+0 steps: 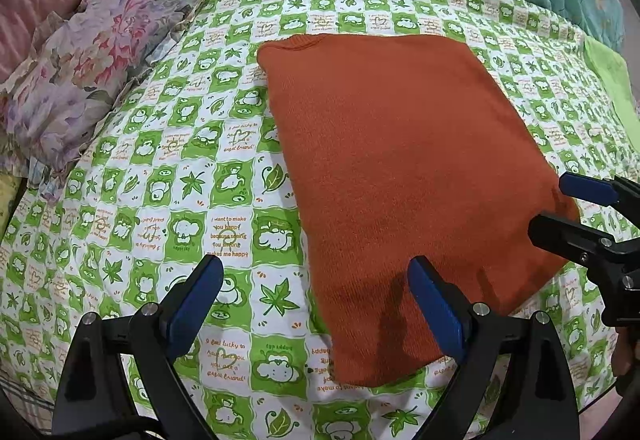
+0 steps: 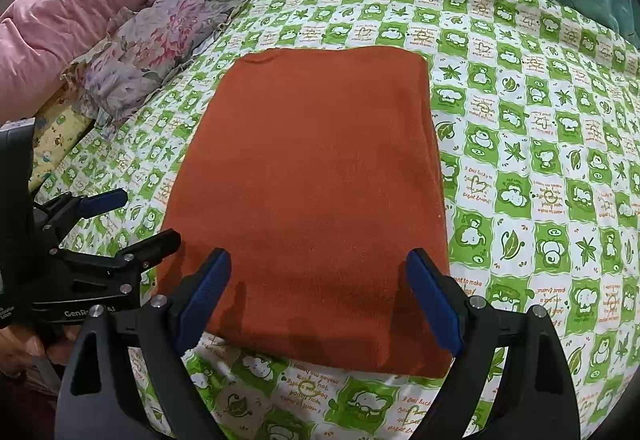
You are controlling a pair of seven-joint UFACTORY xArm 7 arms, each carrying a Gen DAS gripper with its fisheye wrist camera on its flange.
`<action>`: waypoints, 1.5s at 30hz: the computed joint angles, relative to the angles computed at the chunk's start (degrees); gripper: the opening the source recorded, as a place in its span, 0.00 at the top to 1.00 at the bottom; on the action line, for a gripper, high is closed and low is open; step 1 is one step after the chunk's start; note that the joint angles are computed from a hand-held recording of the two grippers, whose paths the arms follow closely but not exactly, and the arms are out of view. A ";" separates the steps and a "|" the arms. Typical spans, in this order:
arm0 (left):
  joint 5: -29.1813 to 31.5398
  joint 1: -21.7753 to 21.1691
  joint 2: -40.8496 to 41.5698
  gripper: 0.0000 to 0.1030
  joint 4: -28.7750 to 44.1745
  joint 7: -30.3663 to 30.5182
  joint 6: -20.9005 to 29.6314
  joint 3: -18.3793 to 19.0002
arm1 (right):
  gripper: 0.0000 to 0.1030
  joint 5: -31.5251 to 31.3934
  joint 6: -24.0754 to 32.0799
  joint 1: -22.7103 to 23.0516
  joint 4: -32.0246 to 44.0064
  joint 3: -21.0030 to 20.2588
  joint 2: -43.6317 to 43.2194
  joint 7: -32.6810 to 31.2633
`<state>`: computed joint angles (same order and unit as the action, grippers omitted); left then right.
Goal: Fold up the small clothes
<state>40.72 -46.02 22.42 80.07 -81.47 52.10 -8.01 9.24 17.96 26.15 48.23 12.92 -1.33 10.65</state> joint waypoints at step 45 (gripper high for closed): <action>-0.88 0.34 0.14 0.08 -0.18 0.51 -1.39 0.19 | 0.13 -0.07 -0.42 0.28 -0.46 0.05 -0.19 1.05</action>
